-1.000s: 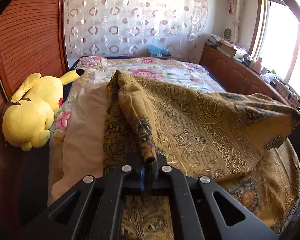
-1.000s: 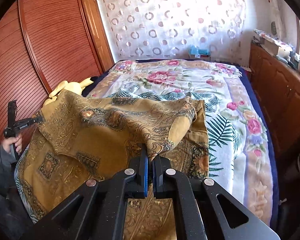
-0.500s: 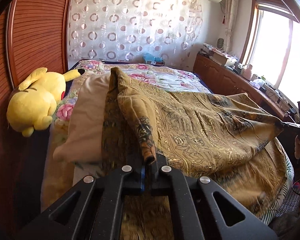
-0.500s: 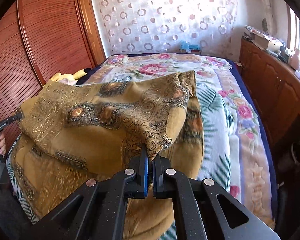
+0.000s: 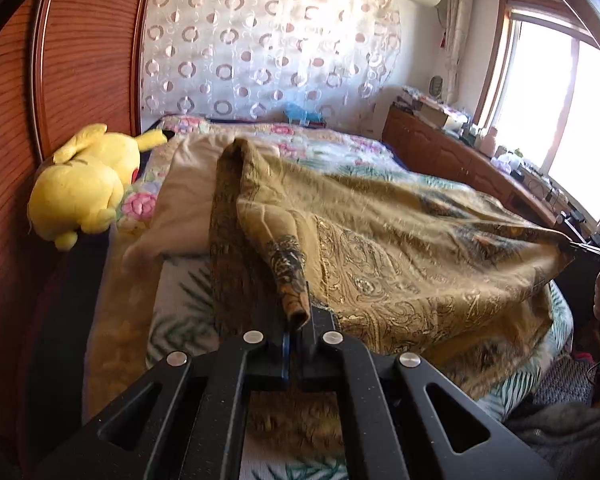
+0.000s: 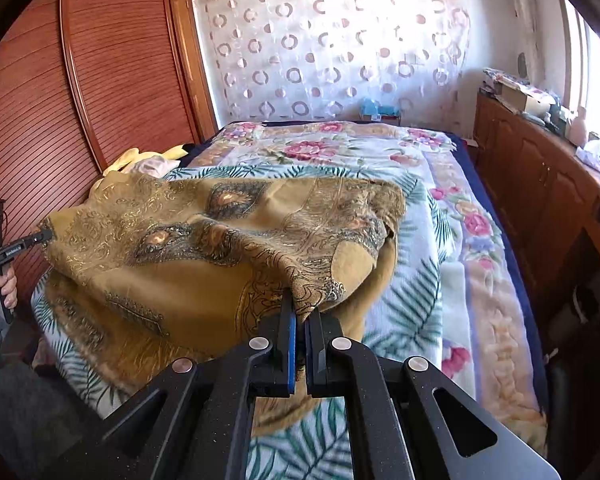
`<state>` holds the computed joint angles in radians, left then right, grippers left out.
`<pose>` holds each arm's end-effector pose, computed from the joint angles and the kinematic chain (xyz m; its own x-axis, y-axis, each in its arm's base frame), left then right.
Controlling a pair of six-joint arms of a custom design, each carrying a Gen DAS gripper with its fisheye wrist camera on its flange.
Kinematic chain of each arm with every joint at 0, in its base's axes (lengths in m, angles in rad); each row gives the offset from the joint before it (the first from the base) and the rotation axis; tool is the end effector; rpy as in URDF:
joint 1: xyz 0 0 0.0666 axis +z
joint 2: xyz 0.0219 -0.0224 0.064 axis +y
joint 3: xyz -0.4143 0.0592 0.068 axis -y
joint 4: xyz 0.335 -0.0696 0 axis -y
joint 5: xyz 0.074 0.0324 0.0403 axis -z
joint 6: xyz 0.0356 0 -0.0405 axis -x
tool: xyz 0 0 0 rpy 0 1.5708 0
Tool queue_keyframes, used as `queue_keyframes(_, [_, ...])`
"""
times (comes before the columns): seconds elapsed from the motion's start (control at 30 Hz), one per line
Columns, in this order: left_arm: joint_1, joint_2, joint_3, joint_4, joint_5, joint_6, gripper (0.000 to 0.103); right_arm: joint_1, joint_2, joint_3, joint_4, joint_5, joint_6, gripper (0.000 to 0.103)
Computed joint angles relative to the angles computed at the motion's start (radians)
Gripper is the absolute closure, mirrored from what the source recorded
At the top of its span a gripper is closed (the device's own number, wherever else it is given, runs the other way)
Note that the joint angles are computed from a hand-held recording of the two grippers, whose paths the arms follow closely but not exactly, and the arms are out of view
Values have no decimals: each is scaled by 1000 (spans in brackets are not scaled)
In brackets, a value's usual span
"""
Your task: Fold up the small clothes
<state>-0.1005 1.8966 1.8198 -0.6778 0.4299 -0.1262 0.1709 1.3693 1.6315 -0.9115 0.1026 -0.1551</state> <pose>0.6256 -0.0784 0.4026 -0.6266 0.1782 -0.7587 0.4760 0.8584 -0.1915 0.4108 0.0668 0.5706 -0.6024 0.0520 -0.7965 0.0043 0.9981 0.0619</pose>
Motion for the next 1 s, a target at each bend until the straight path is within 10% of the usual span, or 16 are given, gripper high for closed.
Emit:
queue_keyframes(0.23, [-7,2,-40,-19,-42,-35,101,-9,3,-63,-1,-11,-43,100])
queue_keyframes(0.33, [-6,-1,-41,-16,-35,-24,96,-12,-14,-71,21,-1,-50,85])
queue_keyframes(0.8, [-12,-2,-45,-22,3,-24,30,-38,-44,-147,32,51,-89,75])
queue_keyframes(1.0, [-16,-15,-66,8,-9,-8,24,-46,-46,-156,24,91,-119,75])
